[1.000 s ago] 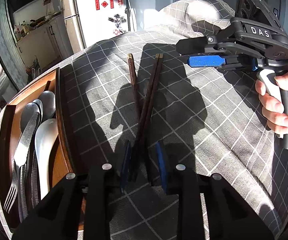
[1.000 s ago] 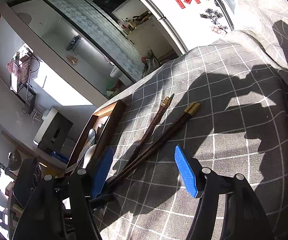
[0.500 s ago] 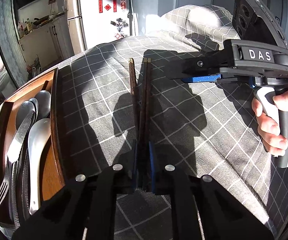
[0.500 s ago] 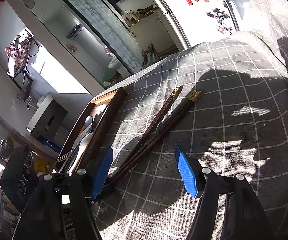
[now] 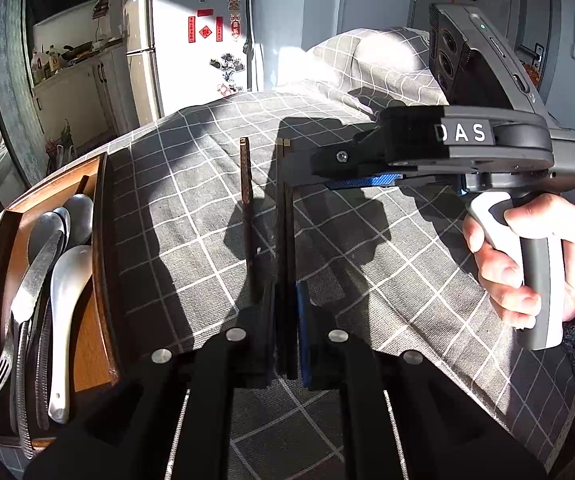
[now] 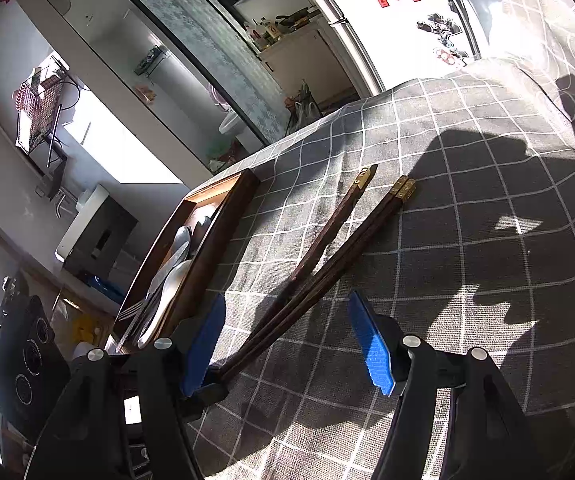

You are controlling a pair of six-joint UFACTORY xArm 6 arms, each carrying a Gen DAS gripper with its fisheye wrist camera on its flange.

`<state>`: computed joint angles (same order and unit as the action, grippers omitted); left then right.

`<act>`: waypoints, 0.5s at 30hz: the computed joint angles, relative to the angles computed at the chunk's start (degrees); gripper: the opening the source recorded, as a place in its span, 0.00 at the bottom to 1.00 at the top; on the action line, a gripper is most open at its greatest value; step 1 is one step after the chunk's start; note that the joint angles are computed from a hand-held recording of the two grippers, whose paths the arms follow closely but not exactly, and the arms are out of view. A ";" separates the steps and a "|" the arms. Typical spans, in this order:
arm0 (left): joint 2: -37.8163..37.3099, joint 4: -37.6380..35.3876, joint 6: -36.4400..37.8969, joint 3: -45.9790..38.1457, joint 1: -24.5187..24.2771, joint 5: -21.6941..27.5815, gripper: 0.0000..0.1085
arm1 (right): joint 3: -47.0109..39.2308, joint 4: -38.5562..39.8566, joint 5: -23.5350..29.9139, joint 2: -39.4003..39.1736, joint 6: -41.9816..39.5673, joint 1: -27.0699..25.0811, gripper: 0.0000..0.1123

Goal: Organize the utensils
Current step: 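Grasp the pair of dark wooden chopsticks with the left gripper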

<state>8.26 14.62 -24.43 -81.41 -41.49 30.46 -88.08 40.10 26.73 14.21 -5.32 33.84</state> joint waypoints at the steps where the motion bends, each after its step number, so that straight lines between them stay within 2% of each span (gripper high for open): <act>1: -0.23 -0.26 -0.09 0.23 0.01 -0.52 0.10 | -0.05 0.29 0.22 0.09 0.28 -0.11 0.58; 3: -0.63 -0.22 -1.67 0.70 0.19 -1.92 0.10 | -0.40 3.54 1.66 0.50 -0.29 -0.52 0.58; 7: -0.82 -4.10 -0.26 1.31 0.60 -3.46 0.10 | -1.55 12.75 5.26 1.67 -2.84 -0.94 0.58; 9: -0.60 -4.14 0.05 1.08 0.41 -3.17 0.10 | -2.43 11.33 5.28 2.33 -1.89 -0.46 0.58; 15: -0.52 -4.67 1.10 0.99 -0.36 -3.53 0.10 | -3.66 5.28 3.70 3.63 2.62 0.28 0.48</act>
